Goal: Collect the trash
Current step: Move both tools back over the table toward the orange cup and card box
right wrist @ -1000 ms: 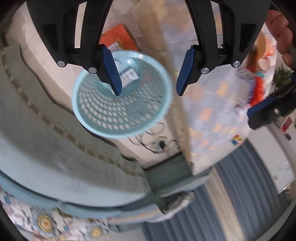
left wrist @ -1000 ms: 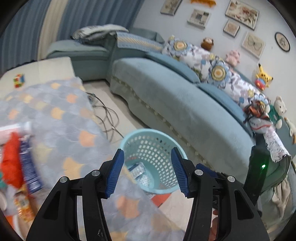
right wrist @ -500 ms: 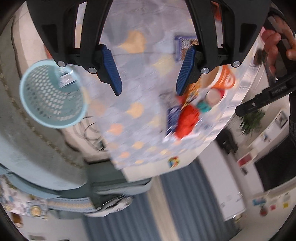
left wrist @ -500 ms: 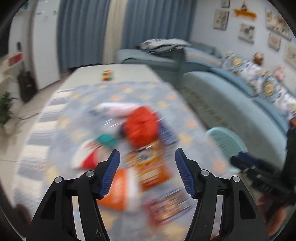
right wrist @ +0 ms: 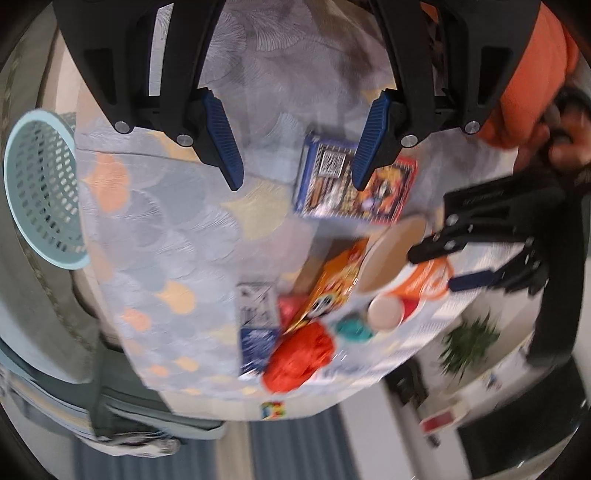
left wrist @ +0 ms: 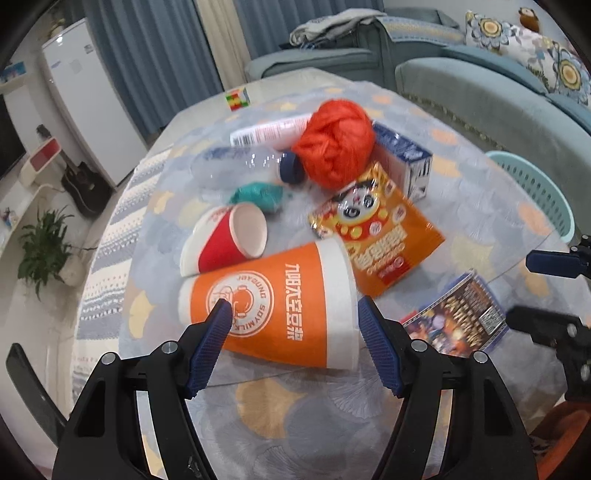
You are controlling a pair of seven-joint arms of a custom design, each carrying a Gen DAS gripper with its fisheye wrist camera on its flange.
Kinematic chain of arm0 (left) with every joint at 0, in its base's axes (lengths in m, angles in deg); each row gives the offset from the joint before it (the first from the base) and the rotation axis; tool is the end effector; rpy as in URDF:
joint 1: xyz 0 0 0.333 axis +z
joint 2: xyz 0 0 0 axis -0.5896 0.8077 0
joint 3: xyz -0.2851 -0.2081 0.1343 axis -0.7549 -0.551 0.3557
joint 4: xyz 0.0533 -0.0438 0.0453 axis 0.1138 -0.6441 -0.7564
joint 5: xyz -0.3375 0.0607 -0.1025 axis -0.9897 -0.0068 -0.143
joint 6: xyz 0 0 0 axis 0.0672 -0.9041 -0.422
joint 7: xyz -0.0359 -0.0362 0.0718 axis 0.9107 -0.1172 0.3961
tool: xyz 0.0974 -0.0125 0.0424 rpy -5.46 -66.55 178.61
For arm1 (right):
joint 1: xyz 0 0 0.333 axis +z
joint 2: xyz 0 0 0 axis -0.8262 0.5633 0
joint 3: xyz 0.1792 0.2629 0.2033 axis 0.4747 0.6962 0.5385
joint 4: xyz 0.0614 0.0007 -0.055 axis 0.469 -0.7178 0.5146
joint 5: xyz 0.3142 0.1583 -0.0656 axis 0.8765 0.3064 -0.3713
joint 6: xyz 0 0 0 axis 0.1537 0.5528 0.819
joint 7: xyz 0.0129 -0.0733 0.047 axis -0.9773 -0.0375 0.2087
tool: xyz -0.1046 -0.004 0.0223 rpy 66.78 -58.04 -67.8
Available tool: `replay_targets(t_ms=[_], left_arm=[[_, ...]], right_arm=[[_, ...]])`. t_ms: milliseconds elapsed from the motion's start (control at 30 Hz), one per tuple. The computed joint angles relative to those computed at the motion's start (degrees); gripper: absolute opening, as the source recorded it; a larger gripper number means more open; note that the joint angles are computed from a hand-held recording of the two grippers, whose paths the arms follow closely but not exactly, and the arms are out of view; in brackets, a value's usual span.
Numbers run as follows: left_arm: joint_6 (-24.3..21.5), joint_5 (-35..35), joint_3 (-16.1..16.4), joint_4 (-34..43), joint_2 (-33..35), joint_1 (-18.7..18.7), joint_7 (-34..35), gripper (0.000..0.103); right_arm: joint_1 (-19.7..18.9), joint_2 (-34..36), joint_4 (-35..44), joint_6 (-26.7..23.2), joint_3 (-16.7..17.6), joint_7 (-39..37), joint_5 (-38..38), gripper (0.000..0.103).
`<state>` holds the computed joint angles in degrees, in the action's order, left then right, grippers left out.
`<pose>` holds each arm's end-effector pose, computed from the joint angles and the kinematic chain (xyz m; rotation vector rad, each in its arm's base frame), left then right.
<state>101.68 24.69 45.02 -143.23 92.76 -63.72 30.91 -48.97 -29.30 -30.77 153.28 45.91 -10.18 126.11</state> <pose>0.5612 -0.3486 0.4406 -2.0583 1.3674 -0.1924 0.6732 0.1727 0.4222 -2.4041 0.6522 0.0069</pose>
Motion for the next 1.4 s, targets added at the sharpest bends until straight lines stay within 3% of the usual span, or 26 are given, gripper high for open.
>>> replay_targets(t_ms=[200, 433, 533, 600, 667, 733, 833, 1000, 1067, 1167, 1400], left_arm=[[2.3, -1.1, -0.3, -4.6, -2.6, 1.2, -2.7, 0.068], [8.1, -1.4, -1.3, -17.2, -10.4, 3.8, -12.9, 0.068], [9.4, -1.3, -1.9, -21.5, -13.3, 5.1, -17.3, 0.066], [13.6, 0.2, -2.2, -24.5, -15.3, 6.3, -20.1, 0.067], [23.3, 4.0, -1.8, -28.5, -18.0, 8.4, -24.0, 0.078], [32.4, 8.9, -1.2, -31.2, -19.6, 10.4, -28.9, 0.081], [36.5, 14.4, -0.8, -32.3, -20.3, 12.3, -38.1, 0.083], [38.2, 14.0, -0.2, -32.2, -18.8, 14.9, -45.1, 0.083], [38.5, 12.2, 0.0, -31.6, -17.5, 15.6, -44.3, 0.082], [39.1, 10.2, 0.6, -29.5, -14.9, 16.0, -41.9, 0.075], [37.2, 7.6, 1.7, -27.6, -13.2, 14.2, -38.7, 0.072]], right_arm=[[1.2, -0.3, -1.8, 1.0, -0.1, -4.8, -3.9, 0.058], [2.9, 0.8, -1.1, 2.9, 0.2, -5.8, -6.4, 0.058], [3.5, 1.5, -0.1, 4.8, 0.8, -5.2, -6.0, 0.066], [3.7, 1.9, 0.4, 5.5, 1.3, -5.2, -5.8, 0.070], [3.5, 2.1, 1.2, 5.9, 2.0, -5.9, -5.1, 0.074], [3.3, 2.3, 1.8, 5.7, 2.5, -6.8, -4.5, 0.076], [3.7, 3.0, 3.1, 5.8, 2.8, -7.9, -4.6, 0.079], [3.5, 4.3, 5.3, 1.1, 3.2, -9.3, -5.3, 0.079], [3.8, 4.7, 5.6, 1.2, 3.2, -9.9, -5.0, 0.079], [4.4, 6.8, 9.1, -2.0, 2.6, -7.1, -5.9, 0.079], [3.6, 8.2, 13.0, -9.3, 1.8, -5.6, -7.6, 0.079]])
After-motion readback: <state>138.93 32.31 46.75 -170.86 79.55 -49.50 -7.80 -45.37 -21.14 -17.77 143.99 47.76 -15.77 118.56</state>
